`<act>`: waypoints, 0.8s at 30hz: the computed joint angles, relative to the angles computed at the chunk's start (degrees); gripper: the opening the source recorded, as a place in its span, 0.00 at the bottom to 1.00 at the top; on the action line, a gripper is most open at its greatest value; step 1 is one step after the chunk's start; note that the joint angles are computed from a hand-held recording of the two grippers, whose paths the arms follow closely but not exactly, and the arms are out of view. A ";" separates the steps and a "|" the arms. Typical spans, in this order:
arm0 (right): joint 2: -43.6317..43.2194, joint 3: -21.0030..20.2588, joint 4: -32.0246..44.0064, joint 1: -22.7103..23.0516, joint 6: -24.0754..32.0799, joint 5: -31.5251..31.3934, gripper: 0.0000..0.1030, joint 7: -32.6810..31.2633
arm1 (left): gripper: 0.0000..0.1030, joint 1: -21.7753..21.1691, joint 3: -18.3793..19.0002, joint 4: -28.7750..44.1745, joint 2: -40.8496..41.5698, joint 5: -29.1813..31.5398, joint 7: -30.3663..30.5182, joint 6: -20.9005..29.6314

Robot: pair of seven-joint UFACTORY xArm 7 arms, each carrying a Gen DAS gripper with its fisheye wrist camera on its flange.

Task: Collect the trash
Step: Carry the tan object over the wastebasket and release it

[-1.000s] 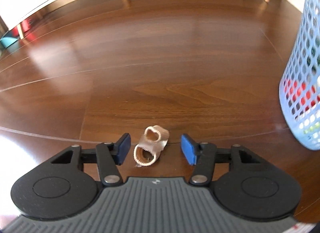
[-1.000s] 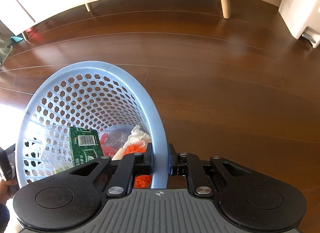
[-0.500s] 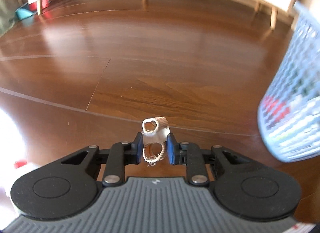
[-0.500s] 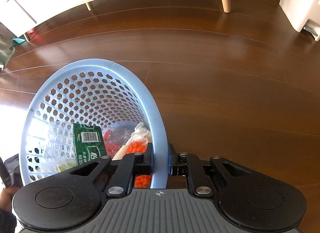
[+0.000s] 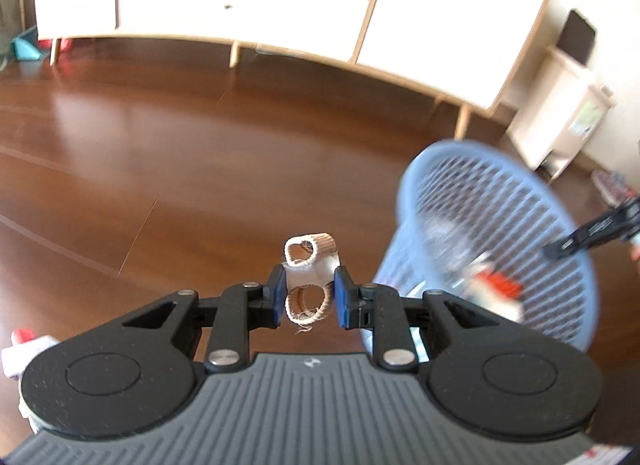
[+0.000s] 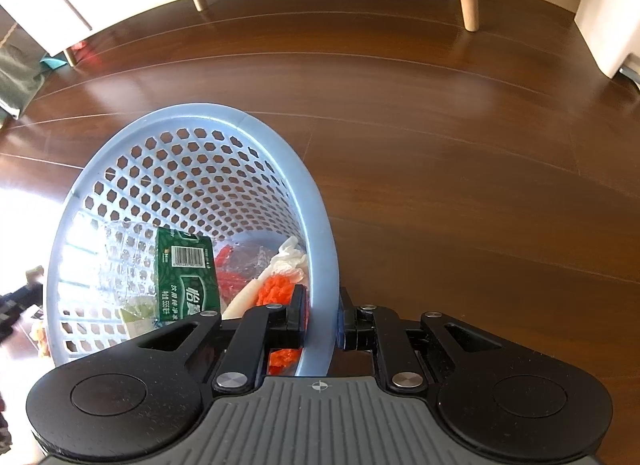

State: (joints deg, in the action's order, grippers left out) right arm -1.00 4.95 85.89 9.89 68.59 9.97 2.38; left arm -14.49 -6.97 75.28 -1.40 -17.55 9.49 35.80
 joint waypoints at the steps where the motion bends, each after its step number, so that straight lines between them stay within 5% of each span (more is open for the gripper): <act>1: -0.13 0.02 -0.16 0.04 -0.19 -0.07 0.10 -0.28 | 0.20 -0.23 -0.20 1.12 0.05 -0.32 0.15 0.53; 14: -1.03 -0.09 -1.63 0.19 -1.56 1.53 0.10 -3.17 | 0.21 -4.32 -4.09 20.17 9.28 -5.59 2.33 10.44; 15: -0.96 -0.17 -1.61 0.12 -1.57 1.72 0.10 -3.43 | 0.24 -4.52 -4.44 21.23 10.12 -6.22 2.85 10.22; 18: -0.91 -0.16 -1.57 0.07 -1.54 2.01 0.11 -3.70 | 0.58 -5.71 -5.19 23.07 12.12 -5.87 2.28 7.86; 24: -0.98 -0.33 -1.69 -0.18 -1.03 2.76 0.11 -4.10 | 0.60 -6.34 -4.46 21.91 11.50 -2.03 -0.99 7.00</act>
